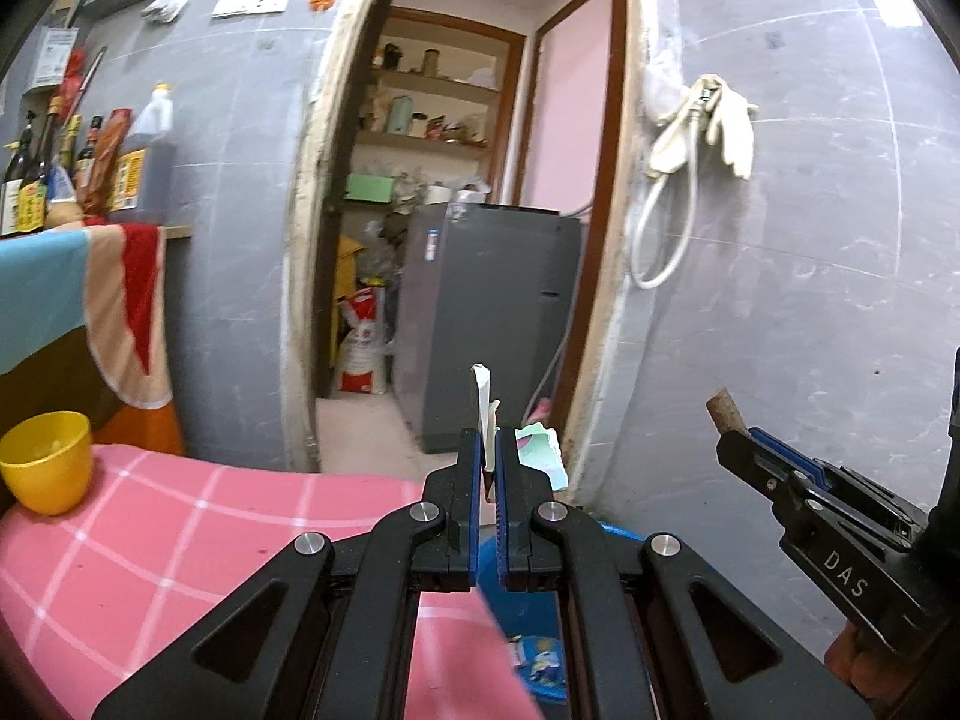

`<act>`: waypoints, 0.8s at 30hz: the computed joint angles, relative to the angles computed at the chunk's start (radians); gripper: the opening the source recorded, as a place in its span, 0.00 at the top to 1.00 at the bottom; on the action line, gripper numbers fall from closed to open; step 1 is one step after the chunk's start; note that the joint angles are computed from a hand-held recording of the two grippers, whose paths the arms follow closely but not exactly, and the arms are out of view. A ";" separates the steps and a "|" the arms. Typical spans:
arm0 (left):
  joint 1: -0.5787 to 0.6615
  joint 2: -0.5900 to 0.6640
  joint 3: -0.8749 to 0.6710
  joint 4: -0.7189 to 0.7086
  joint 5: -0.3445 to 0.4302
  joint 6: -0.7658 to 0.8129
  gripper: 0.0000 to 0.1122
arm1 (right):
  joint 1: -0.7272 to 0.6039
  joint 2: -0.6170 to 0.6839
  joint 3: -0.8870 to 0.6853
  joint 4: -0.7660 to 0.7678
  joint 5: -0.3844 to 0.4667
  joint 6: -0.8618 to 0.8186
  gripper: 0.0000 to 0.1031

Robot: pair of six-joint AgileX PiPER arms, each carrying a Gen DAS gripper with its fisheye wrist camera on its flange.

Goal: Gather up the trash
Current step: 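Carry both items over the blue bucket and open both tools to drop them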

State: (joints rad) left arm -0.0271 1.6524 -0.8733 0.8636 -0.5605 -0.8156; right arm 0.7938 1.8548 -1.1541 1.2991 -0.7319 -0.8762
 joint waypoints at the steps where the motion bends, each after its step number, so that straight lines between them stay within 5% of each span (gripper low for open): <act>1: -0.020 0.004 -0.003 -0.018 0.006 0.010 0.98 | -0.005 -0.014 0.025 -0.008 -0.008 0.014 0.85; 14: -0.226 0.130 -0.080 -0.214 0.107 0.175 0.98 | -0.121 -0.067 0.209 -0.112 0.038 0.193 0.85; 24: -0.262 0.252 -0.193 -0.106 0.211 0.048 0.98 | -0.212 -0.017 0.203 -0.151 0.171 0.261 0.85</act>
